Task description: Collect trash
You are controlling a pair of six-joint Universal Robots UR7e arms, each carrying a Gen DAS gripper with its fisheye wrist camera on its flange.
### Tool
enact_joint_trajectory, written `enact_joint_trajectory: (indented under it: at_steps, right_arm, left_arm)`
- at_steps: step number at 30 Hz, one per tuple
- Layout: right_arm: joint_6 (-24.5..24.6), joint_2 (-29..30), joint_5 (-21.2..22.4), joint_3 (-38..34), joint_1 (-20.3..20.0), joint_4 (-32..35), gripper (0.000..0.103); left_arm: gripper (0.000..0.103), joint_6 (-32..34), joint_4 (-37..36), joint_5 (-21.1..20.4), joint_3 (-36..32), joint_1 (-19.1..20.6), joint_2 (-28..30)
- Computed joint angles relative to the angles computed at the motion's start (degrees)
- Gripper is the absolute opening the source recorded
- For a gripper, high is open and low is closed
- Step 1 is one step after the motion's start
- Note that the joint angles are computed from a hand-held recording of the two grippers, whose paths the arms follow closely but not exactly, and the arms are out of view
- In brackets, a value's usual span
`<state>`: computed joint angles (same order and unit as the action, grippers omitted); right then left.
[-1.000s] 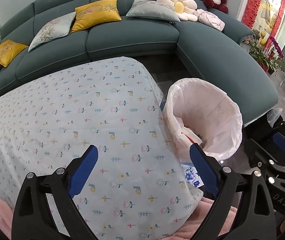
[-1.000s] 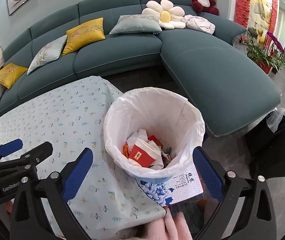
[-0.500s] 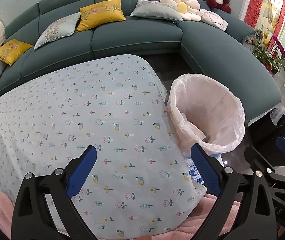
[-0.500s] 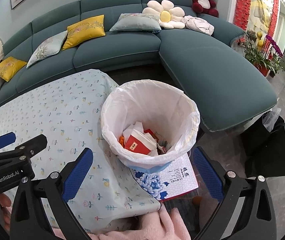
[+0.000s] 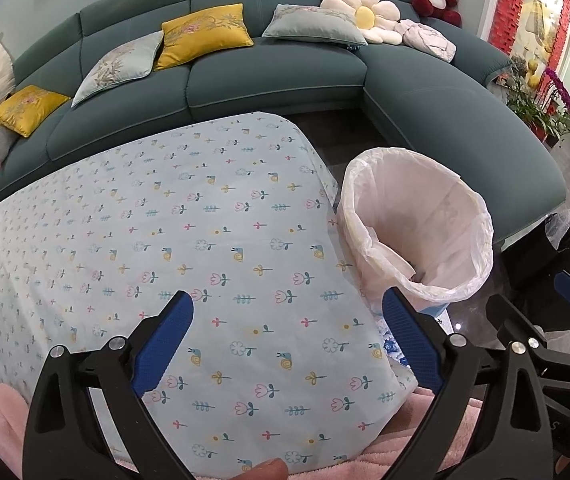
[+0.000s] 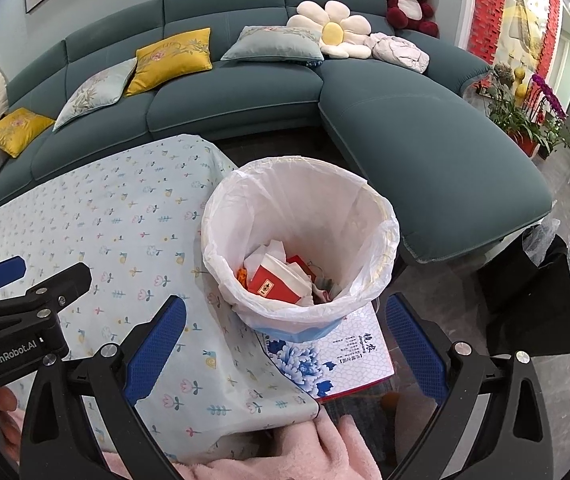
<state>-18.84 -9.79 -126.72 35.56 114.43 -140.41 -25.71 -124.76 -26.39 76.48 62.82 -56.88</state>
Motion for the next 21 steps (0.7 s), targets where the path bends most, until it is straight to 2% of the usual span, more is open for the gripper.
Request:
enact_joint_trajectory:
  at_steps: [21]
  right_arm:
    - [-0.3, 0.3, -0.4, -0.2, -0.3, 0.2, 0.096]
  left_arm:
    - [0.091, -3.2, 2.4, 1.0, -0.2, 0.2, 0.3]
